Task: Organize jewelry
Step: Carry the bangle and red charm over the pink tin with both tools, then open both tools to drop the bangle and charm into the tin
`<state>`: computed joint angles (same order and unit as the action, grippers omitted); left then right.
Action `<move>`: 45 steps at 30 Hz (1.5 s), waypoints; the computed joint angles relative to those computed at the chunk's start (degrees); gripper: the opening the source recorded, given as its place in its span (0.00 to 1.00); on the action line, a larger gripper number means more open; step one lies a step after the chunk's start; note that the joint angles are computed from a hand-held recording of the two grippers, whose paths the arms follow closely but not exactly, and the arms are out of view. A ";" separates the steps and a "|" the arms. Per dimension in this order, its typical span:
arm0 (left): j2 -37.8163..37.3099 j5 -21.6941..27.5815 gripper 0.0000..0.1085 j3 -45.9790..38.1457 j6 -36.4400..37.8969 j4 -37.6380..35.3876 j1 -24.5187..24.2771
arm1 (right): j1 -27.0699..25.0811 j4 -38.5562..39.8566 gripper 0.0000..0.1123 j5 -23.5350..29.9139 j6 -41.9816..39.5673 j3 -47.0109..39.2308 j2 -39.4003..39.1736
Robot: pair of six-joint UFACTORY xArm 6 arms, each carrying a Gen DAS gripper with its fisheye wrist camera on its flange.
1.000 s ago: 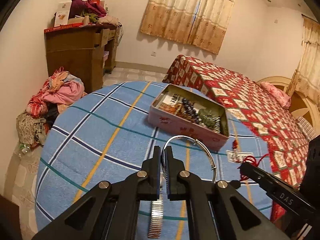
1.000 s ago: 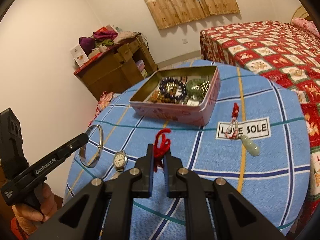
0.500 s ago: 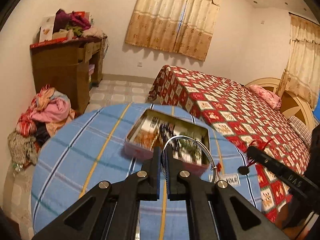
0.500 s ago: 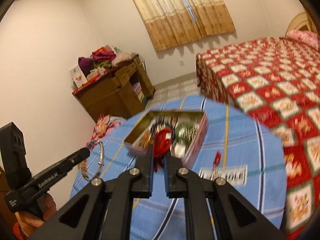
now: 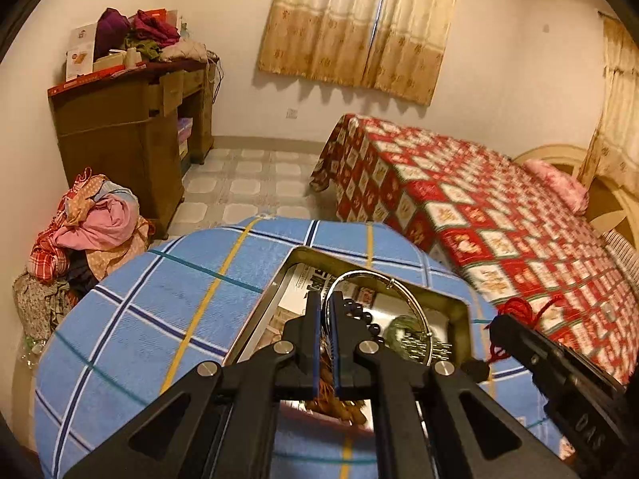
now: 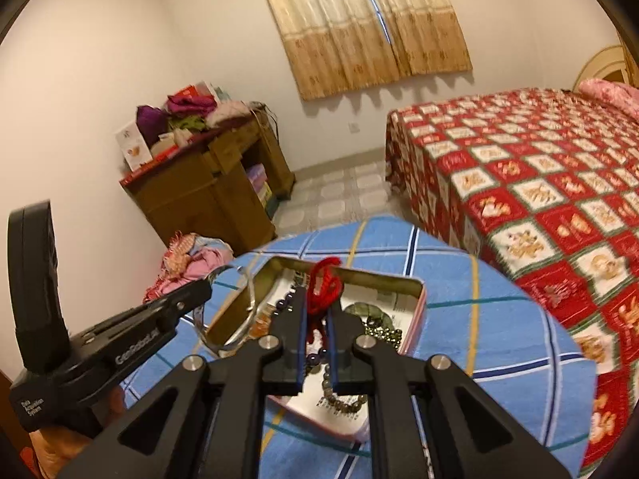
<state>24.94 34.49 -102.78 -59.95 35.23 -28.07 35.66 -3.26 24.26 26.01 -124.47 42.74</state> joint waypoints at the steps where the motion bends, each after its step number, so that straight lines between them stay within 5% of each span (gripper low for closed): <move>1: 1.16 0.75 0.02 -1.27 0.94 -0.70 0.04 | -0.02 -0.06 0.10 1.10 0.05 -1.63 1.25; 22: 11.91 8.96 0.02 -13.73 9.31 -4.17 0.20 | 0.07 5.45 0.11 7.45 -3.23 -12.53 10.73; 25: 13.56 13.03 0.03 -17.43 10.45 -2.86 -0.54 | 0.03 8.48 0.15 6.57 -5.34 -11.56 10.21; 27: 13.74 13.92 0.03 -18.33 11.91 -4.93 -0.39 | -0.03 10.99 0.28 5.11 -6.62 -9.48 8.94; 28: 13.71 14.24 0.06 -18.72 12.75 -6.14 -0.32 | -0.02 10.94 0.32 4.17 -6.58 -8.29 8.21; 30: 13.38 15.65 0.30 -19.37 13.21 -6.64 -0.43 | -0.09 8.73 0.42 3.50 -4.83 -6.41 6.80; 32: 10.84 15.49 0.69 -16.74 9.74 -3.25 -0.70 | -0.22 10.79 0.43 0.88 -5.64 -1.74 3.68; 35: 5.18 9.51 0.70 -9.18 4.72 0.34 -0.60 | -0.29 8.47 0.43 -3.80 -2.61 6.04 -1.82; 41: -2.03 12.47 0.70 -1.32 1.79 4.75 -3.10 | -0.81 -2.47 0.43 -9.55 11.05 21.81 -13.74; 45: -9.06 12.79 0.70 8.82 -2.71 7.47 -5.43 | 0.18 -0.52 0.43 -10.54 10.74 31.78 -20.40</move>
